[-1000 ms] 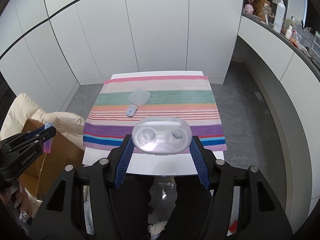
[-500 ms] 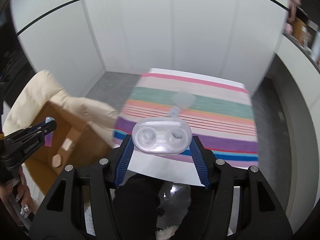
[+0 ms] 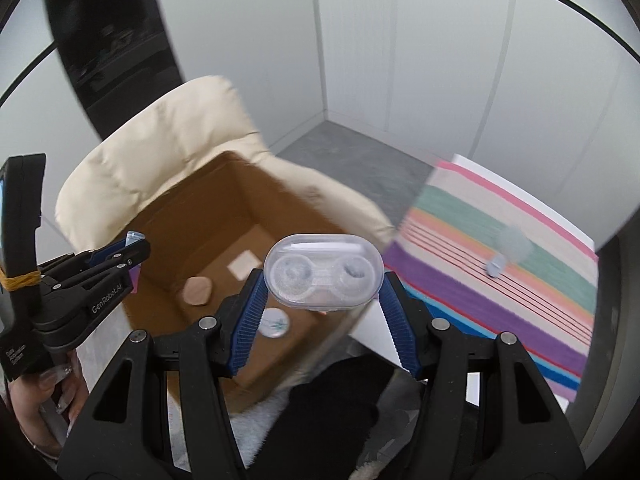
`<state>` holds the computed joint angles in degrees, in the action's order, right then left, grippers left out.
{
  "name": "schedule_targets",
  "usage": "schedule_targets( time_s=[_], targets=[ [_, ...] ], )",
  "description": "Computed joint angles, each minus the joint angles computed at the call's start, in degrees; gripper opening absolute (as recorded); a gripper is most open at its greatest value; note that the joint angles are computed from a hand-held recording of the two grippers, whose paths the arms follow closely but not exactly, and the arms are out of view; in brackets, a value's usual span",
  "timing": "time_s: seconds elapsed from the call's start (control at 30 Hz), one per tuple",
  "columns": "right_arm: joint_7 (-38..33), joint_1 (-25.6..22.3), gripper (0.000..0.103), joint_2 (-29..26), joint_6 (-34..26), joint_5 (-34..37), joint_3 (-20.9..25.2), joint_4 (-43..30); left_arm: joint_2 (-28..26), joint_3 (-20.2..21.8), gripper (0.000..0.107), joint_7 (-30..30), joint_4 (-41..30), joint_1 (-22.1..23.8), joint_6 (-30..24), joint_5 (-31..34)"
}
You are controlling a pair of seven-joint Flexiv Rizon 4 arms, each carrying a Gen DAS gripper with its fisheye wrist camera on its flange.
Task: Organize objects
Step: 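Open both tools above the box to drop tube and lens case, then withdraw both open tools from the box back over the striped cloth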
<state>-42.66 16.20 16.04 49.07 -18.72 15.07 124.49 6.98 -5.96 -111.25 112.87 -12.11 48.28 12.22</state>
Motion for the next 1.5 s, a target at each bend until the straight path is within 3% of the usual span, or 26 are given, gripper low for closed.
schedule_targets(
  time_s=[0.07,0.1,0.13,0.17,0.2,0.23,1.0,1.2,1.5],
  targets=[
    [0.4,0.74,0.061,-1.8,0.84,-0.35,0.46,-1.07,1.12,0.93,0.026,-0.42,1.42,0.42,1.75,-0.35],
    [0.47,1.11,0.061,-2.39,1.62,-0.25,0.51,-1.32,1.54,1.18,0.048,-0.45,1.85,0.63,2.18,-0.92],
    [0.34,1.55,0.067,-3.23,2.95,-0.01,0.46,-1.62,1.82,1.13,0.08,-0.95,1.88,0.98,1.96,-0.96],
    [0.35,1.83,0.077,-3.4,2.63,0.13,0.51,-1.84,2.16,0.89,0.092,-2.33,1.71,1.52,1.46,-0.27],
    [0.8,1.95,0.096,-3.9,2.14,-0.26,0.61,-2.25,2.37,0.99,0.098,-2.73,1.86,1.79,2.07,-0.37],
    [1.84,1.83,0.103,-4.12,2.19,-1.26,0.81,-2.21,2.52,1.3,0.098,-2.18,2.44,1.64,3.67,-1.56],
    [4.87,-0.45,0.103,0.13,1.85,0.89,-0.33,1.9,0.39,-0.95,0.097,1.44,1.68,-0.63,3.26,-1.29],
    [6.14,-2.88,0.103,5.32,0.51,1.18,-0.26,5.75,-1.08,-2.32,0.097,3.16,0.6,-3.0,6.02,-0.92],
    [6.86,-8.02,0.103,16.5,-6.69,3.11,-1.21,11.4,-7.29,-5.11,0.097,5.9,-5.58,-9.25,6.08,-1.99]
  ],
)
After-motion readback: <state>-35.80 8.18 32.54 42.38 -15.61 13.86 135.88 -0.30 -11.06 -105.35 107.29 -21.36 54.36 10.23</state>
